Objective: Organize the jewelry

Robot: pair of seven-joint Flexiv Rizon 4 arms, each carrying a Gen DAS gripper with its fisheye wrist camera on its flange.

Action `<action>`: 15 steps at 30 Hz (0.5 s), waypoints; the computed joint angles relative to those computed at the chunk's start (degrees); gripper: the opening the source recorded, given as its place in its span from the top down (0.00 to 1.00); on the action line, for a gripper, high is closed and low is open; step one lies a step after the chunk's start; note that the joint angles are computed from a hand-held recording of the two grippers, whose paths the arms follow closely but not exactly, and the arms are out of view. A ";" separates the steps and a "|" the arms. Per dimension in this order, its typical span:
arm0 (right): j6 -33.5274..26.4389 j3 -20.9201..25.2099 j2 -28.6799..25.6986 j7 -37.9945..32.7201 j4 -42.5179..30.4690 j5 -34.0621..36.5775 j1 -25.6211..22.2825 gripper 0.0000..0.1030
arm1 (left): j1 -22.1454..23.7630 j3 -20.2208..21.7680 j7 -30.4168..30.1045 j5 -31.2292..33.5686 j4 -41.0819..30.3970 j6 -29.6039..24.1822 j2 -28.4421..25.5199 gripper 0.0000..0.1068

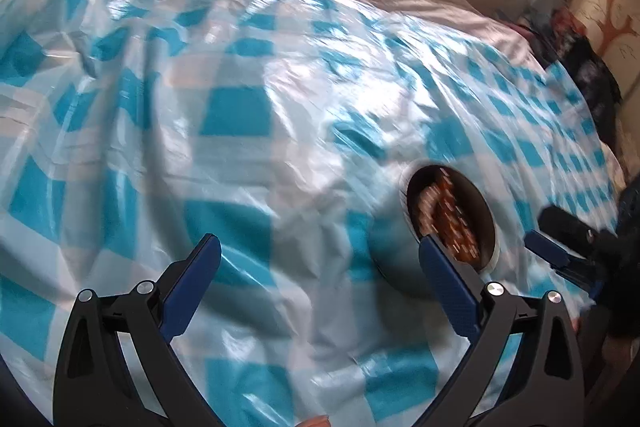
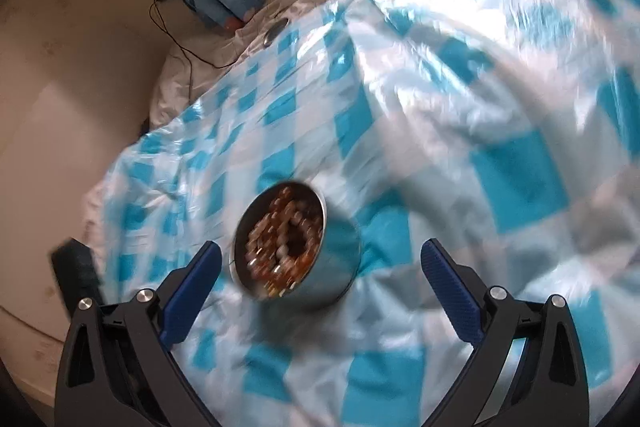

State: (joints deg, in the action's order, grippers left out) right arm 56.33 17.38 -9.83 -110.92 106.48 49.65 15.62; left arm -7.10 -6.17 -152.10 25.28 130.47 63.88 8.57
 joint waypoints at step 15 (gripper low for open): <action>-1.27 2.67 -3.17 -0.95 -5.37 -4.74 2.54 0.07 | 4.33 1.34 -0.85 -2.59 3.67 2.63 3.98 0.11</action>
